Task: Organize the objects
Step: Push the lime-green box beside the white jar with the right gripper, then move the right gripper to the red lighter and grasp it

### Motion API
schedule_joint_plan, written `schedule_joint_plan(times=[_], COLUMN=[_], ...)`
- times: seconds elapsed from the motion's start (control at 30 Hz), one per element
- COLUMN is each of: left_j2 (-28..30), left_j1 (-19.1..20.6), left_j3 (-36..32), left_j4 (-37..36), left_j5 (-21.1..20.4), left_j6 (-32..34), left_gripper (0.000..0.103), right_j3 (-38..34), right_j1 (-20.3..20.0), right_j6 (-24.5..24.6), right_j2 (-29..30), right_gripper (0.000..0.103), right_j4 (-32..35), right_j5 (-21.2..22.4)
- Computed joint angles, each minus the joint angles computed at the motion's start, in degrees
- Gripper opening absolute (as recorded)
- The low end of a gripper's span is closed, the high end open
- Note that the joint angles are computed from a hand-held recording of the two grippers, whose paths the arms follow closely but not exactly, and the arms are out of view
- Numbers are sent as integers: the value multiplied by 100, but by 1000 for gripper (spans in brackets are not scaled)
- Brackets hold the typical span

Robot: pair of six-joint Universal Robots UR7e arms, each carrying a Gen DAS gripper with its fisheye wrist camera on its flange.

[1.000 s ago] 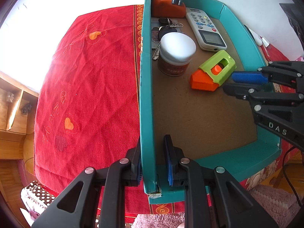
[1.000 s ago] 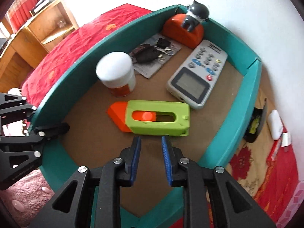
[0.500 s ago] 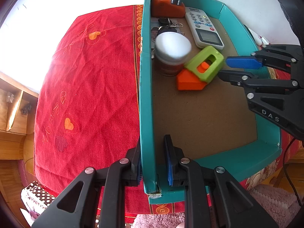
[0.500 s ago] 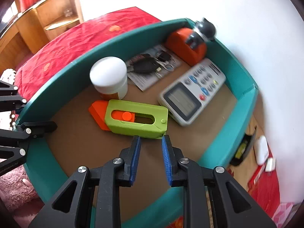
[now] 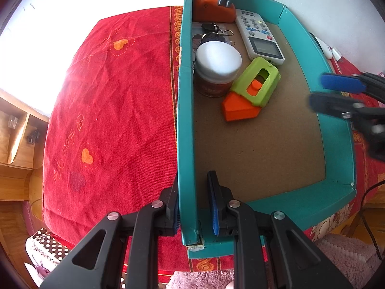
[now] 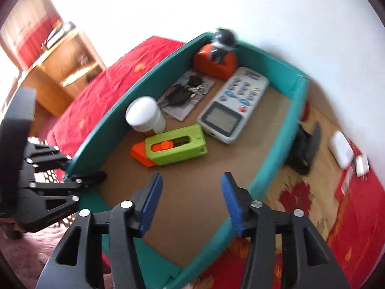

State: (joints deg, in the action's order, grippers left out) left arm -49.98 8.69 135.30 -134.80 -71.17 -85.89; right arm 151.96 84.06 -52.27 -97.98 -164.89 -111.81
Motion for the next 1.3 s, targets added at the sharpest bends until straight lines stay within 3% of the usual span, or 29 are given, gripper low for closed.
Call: schedule_joint_plan(times=[0.1, 0.2, 0.43, 0.77, 0.97, 1.27, 1.3], left_j2=[-8, -14, -12, 61, 67, 64, 62], left_j1=[-5, -8, -3, 13, 15, 12, 12], left_j3=[4, 5, -24, -119, -137, -136, -134], left_j4=[4, 13, 69, 156, 172, 182, 178], left_j5=[-6, -6, -14, -9, -12, -12, -10], left_j6=[-13, -20, -48, -122, -139, -171, -172], left_gripper=[17, 17, 17, 17, 17, 17, 17], right_j3=[-93, -165, -440, -850, -1286, -1686, -1696], right_j1=[-355, -648, -1343, -1725, -1668, -1553, -1554], right_j6=[134, 175, 82, 557, 871, 808, 798], right_j2=[-771, -1299, -1508, -723, 75, 854, 867], right_gripper=[59, 59, 59, 59, 59, 33, 26], right_j4=[707, 914, 851, 242, -395, -988, -1017], right_j5=[382, 456, 411, 254, -77, -429, -460])
